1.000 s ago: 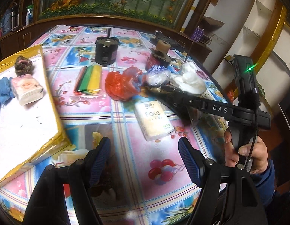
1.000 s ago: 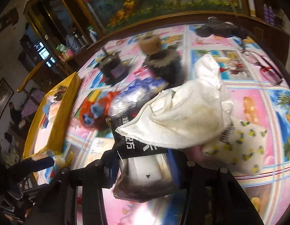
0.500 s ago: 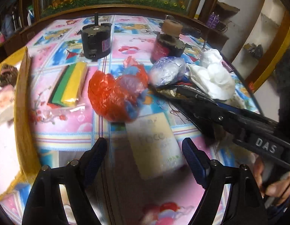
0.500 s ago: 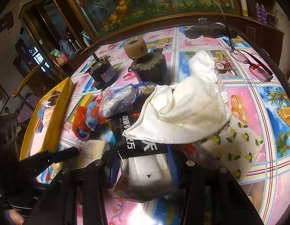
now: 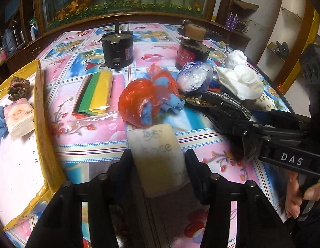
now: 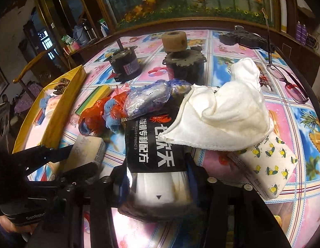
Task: Organize soft objects
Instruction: 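Grasp the black printed packet with right gripper while left grasps white Face tissue pack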
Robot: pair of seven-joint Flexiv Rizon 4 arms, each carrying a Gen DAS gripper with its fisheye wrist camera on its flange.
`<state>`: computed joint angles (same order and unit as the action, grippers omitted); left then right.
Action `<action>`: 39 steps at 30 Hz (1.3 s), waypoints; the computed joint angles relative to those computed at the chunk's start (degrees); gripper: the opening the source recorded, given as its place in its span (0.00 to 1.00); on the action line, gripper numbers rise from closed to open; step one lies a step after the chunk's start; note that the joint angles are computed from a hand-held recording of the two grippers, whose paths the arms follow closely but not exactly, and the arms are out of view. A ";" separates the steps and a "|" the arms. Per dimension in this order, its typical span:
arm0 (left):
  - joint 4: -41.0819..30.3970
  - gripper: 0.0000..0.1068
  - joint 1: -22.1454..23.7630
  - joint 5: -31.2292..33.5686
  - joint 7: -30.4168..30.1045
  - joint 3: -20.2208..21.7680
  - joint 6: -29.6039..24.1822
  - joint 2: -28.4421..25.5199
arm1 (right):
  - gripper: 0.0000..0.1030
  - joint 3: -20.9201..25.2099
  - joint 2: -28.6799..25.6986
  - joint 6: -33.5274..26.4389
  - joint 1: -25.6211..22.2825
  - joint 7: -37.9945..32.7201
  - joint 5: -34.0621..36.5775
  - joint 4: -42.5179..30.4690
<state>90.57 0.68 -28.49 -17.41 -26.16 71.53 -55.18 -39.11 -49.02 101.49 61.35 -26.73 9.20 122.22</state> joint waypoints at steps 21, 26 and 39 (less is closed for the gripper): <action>0.23 0.45 0.52 1.91 -1.91 -0.95 2.08 -0.47 | 0.45 -4.08 -1.80 -1.68 3.33 1.81 -4.37 0.02; 4.15 0.45 6.12 -0.89 2.13 -8.66 5.76 -0.73 | 0.45 -6.63 -3.54 0.80 6.21 0.86 -0.43 0.52; 5.82 0.45 12.61 -0.45 0.76 -16.72 8.32 -3.26 | 0.45 -10.58 -7.13 4.70 11.19 -2.20 8.42 0.31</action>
<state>96.39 13.28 -28.94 -16.66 -42.88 79.85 -58.43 -49.68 -56.15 106.19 72.54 -28.93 17.62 122.53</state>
